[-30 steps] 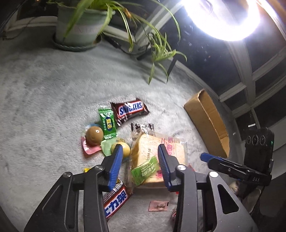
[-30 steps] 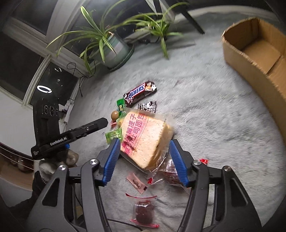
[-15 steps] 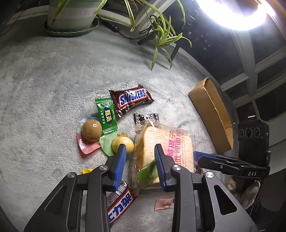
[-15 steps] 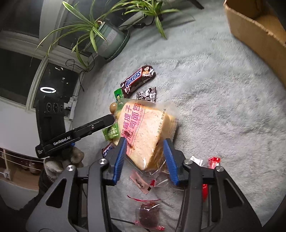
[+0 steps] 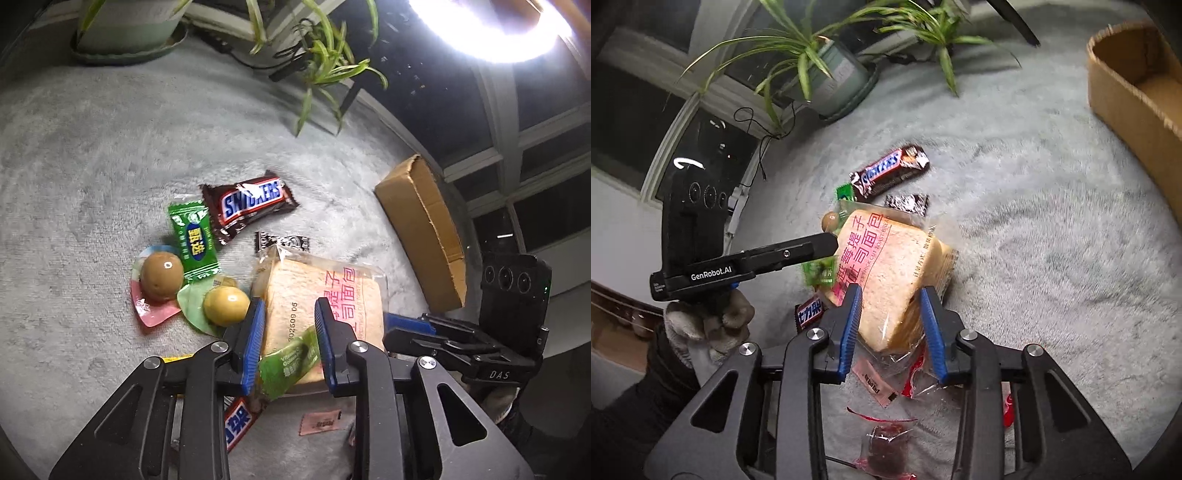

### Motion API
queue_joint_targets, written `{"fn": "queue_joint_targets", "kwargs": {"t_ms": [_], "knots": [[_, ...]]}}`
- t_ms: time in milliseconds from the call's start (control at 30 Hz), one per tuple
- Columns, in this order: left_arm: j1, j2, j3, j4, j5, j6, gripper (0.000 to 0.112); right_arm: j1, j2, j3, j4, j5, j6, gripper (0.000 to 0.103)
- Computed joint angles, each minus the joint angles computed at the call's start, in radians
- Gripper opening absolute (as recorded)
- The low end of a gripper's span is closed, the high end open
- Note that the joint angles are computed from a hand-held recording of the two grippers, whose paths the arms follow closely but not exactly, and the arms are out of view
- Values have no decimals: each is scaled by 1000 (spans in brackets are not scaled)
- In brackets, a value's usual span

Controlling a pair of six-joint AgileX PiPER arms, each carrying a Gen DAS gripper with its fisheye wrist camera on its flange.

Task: Organize snacks
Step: 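Lower the right tool and grasp the wrapped bread slice, then carry the bread slice to the cardboard box and release it inside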

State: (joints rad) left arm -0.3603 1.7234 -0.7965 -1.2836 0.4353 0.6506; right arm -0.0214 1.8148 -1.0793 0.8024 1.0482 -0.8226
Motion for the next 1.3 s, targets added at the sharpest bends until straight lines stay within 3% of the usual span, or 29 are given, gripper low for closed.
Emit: {"fn": "queue_joint_targets", "kwargs": {"t_ms": [467,800,1300], "knots": [[-57,-157,63,-38,-88,9,25,95,-271,119,-44,-185,-115,35],[-160,-203,-16,265,-166,-307,25,1,-355,109,-23,-136,-155,35],[-310,5,-322,456,-160,-492,25,-295,-378,13,-9,-43,-237,35]]}}
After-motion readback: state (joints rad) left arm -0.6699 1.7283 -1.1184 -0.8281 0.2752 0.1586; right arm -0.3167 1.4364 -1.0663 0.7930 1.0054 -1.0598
